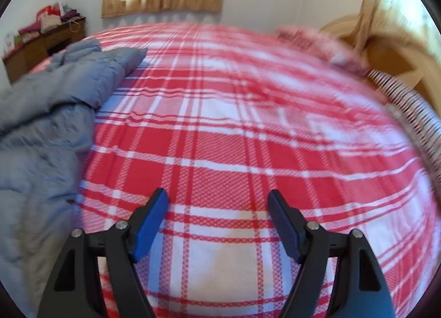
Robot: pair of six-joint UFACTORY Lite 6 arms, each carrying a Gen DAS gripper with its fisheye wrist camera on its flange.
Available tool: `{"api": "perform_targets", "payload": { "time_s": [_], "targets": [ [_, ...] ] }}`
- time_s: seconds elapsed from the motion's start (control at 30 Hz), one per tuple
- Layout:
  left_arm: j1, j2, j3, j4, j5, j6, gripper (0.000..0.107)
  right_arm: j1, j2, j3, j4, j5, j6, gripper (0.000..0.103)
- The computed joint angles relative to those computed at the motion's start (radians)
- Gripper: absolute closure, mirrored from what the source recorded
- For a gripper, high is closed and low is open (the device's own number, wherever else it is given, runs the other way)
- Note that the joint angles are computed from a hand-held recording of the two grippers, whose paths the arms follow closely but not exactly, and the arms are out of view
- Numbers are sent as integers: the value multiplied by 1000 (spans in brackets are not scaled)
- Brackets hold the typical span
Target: Fold large clothes
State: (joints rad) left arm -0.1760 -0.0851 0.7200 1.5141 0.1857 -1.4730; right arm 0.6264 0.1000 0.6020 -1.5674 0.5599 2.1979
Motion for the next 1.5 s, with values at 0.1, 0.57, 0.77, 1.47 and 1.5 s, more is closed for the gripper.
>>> {"api": "perform_targets", "payload": {
  "time_s": [0.1, 0.57, 0.77, 1.47, 1.5],
  "targets": [
    [27, -158, -77, 272, -1, -258, 50, 6, -103, 7, 105, 36, -173, 25],
    [-171, 320, 277, 335, 257, -539, 12, -81, 634, 1083, 430, -180, -682, 52],
    [-103, 597, 432, 250, 209, -477, 12, -61, 883, 1290, 562, -187, -827, 52],
    [-36, 666, 485, 202, 62, -431, 10, -54, 944, 1379, 654, -114, -935, 49],
    [-34, 672, 493, 200, 58, -428, 10, -51, 949, 1388, 655, -104, -939, 49]
  ]
}}
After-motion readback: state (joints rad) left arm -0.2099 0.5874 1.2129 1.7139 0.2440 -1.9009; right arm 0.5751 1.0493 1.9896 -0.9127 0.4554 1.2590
